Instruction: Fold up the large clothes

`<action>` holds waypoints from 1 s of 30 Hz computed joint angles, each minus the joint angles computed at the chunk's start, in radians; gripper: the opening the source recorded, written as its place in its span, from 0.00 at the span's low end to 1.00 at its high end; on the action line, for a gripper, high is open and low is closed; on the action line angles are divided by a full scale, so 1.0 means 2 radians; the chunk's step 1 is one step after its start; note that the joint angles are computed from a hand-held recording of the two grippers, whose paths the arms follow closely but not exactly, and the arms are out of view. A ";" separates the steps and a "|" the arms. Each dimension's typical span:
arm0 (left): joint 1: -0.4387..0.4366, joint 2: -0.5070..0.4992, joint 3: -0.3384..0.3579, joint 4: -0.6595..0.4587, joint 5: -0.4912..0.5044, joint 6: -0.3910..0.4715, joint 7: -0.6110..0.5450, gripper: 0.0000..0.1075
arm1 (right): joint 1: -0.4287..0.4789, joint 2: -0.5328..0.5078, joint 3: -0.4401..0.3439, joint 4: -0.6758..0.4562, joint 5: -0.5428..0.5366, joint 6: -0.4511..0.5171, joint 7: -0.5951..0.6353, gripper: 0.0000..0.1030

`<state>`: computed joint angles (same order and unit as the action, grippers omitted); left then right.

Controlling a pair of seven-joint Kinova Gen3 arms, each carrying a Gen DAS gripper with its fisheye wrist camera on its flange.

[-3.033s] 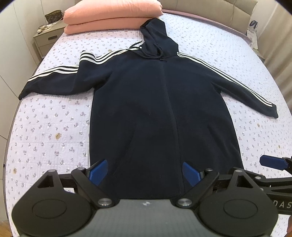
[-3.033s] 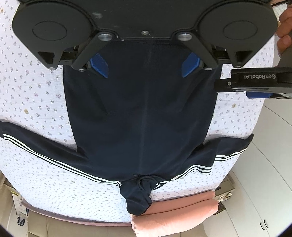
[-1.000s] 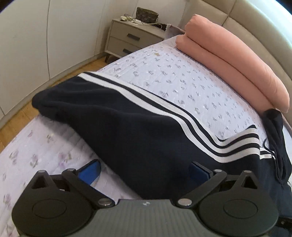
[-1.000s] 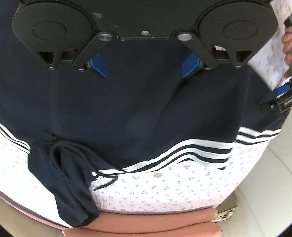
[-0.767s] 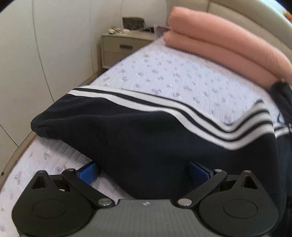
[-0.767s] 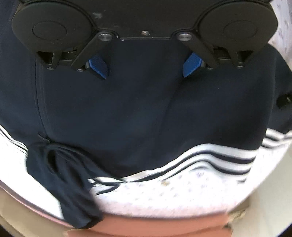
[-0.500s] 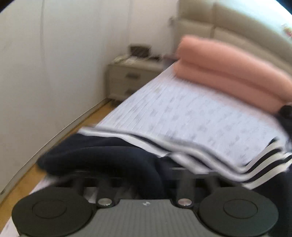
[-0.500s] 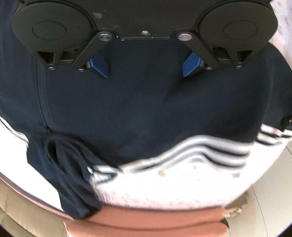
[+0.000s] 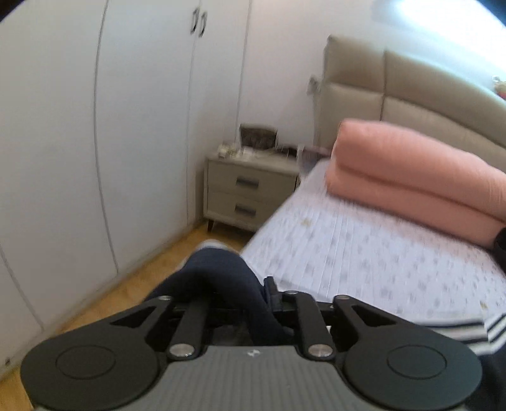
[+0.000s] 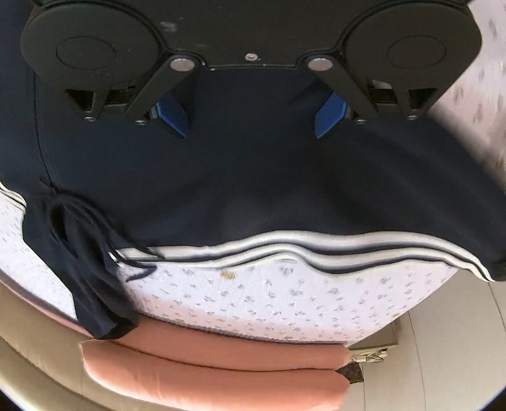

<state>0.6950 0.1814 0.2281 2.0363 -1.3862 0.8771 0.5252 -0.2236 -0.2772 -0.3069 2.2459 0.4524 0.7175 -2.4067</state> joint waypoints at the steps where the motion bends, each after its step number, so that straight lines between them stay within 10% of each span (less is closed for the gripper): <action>1: -0.004 -0.010 -0.004 0.008 0.019 -0.018 -0.002 0.27 | -0.002 -0.012 0.001 0.011 -0.003 -0.007 0.001 1.00; 3: -0.027 -0.028 0.000 0.019 0.050 -0.052 -0.009 0.52 | -0.005 -0.026 0.005 0.018 -0.016 0.000 0.018 1.00; 8: -0.129 -0.043 0.045 0.033 0.067 -0.110 -0.001 0.68 | 0.002 -0.023 0.022 0.009 -0.042 0.001 0.060 1.00; 10: -0.146 -0.038 0.051 0.038 0.048 -0.102 0.037 0.42 | 0.007 -0.027 0.013 0.008 -0.049 0.007 0.055 1.00; 11: -0.140 -0.034 0.048 0.041 0.027 -0.087 0.057 0.11 | 0.008 -0.026 0.013 0.008 -0.049 0.006 0.060 1.00; 17: -0.009 -0.038 -0.008 0.045 -0.091 0.035 0.118 0.08 | 0.005 -0.018 0.034 -0.024 -0.093 0.042 0.125 1.00; 22: 0.079 -0.040 -0.041 -0.017 -0.075 0.105 0.083 0.08 | -0.028 -0.029 0.038 -0.031 -0.099 0.105 0.202 1.00; 30: 0.106 -0.035 0.017 -0.069 -0.142 0.141 0.024 0.08 | 0.009 -0.115 0.175 -0.025 -0.208 0.146 0.337 1.00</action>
